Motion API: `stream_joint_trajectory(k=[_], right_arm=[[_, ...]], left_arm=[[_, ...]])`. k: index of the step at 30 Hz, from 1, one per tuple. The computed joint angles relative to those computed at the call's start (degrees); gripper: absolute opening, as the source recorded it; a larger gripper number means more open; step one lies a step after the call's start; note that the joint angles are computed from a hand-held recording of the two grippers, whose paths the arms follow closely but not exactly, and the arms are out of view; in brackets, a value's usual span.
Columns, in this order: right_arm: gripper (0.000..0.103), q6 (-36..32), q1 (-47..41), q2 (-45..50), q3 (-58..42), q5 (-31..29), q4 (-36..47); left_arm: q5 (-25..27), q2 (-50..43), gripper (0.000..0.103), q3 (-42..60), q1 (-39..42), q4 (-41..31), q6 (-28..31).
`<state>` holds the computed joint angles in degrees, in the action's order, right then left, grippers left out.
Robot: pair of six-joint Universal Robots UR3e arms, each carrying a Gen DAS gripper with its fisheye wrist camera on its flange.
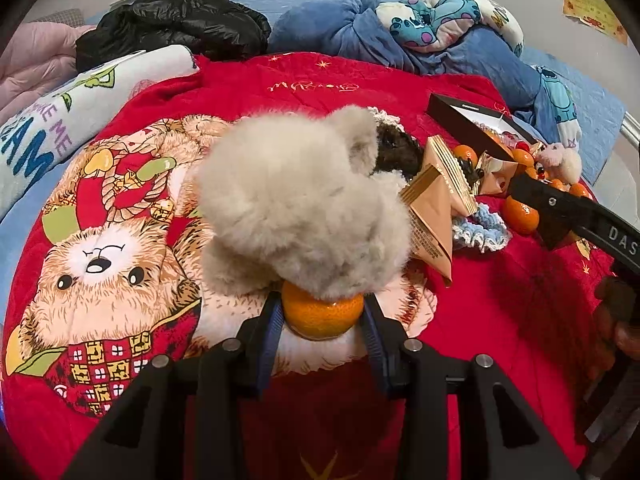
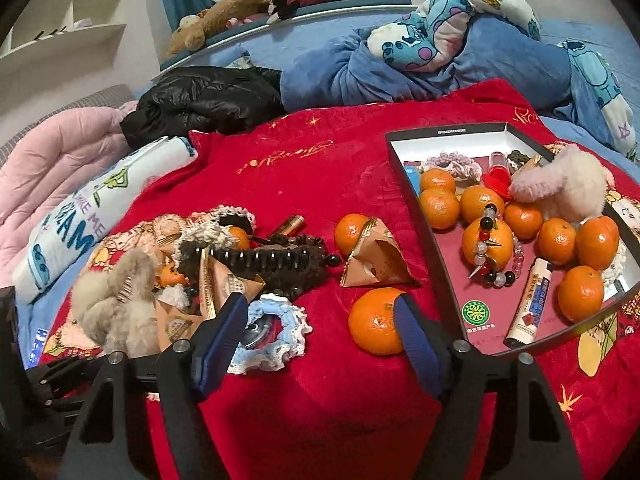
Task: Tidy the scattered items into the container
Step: 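Grasp the loose mandarin on the red blanket with the right tool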
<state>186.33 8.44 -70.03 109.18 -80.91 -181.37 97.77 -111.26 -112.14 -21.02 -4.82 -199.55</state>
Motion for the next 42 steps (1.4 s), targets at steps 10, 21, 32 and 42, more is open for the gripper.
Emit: stream_joint_trajectory(k=[10, 21, 32, 42], right_arm=[[0.075, 1.78, -0.54, 1.63, -1.85, -1.86, 1.91], [0.075, 1.37, 1.92, 3.47, -3.83, -6.71, 2.28], [0.074, 4.29, 1.63, 3.17, -2.76, -5.30, 2.70], [0.061, 7.04, 1.84, 5.41, -6.03, -6.04, 7.00]], left_arm=[[0.00, 0.25, 0.040, 0.03, -0.21, -0.39, -0.28], [-2.89, 1.35, 0.040, -1.01, 1.38, -0.39, -0.83], [-1.95, 1.63, 0.040, -1.34, 1.01, -0.62, -0.47], [-1.68, 1.86, 0.040, -1.40, 0.85, -0.90, -0.28]])
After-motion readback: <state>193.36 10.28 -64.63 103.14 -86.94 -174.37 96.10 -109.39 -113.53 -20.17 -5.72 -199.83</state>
